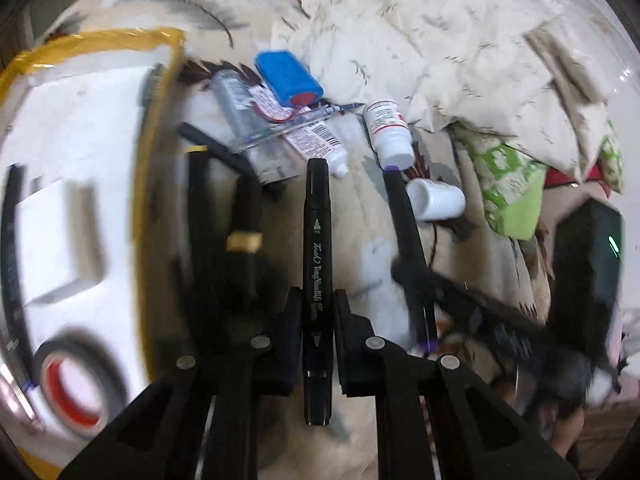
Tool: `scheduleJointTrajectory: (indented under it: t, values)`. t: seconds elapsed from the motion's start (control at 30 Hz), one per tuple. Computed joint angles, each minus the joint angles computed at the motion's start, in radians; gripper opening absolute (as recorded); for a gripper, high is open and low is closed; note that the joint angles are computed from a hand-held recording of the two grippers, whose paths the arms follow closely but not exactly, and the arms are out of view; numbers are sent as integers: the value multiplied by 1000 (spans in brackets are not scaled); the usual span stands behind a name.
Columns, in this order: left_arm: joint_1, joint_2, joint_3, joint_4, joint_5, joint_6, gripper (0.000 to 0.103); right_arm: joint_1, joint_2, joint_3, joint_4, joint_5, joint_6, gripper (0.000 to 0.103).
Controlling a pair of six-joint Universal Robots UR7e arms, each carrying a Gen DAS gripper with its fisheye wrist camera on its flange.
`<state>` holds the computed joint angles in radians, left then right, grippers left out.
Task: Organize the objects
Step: 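Grasp a purple-capped marker with the right gripper while left grasps a black marker, then lay both markers in the tray beside the other markers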
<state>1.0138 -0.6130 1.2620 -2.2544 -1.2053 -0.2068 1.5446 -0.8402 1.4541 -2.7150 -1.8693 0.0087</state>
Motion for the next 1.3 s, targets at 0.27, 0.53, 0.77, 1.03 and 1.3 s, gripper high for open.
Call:
scheduleJointTrajectory:
  t: [0.27,0.53,0.77,1.03,1.3]
  values:
    - [8,-151,213,-125,-54,-18,13,40,13,-5,2,-97,-28,16]
    - [25,-228,271,-233,-6,-23,13,112,6,33,-37,-54,-70,16]
    - [63,-284,264,-267,103,0,13,177,55,-19,35,-22,-98,16]
    - [138,-294,207,-226,85,-6,13,226,157,-134,127,-11,-89,16]
    - [177,-263,153,-232,36,15,13,252,260,-270,204,-27,-75,16]
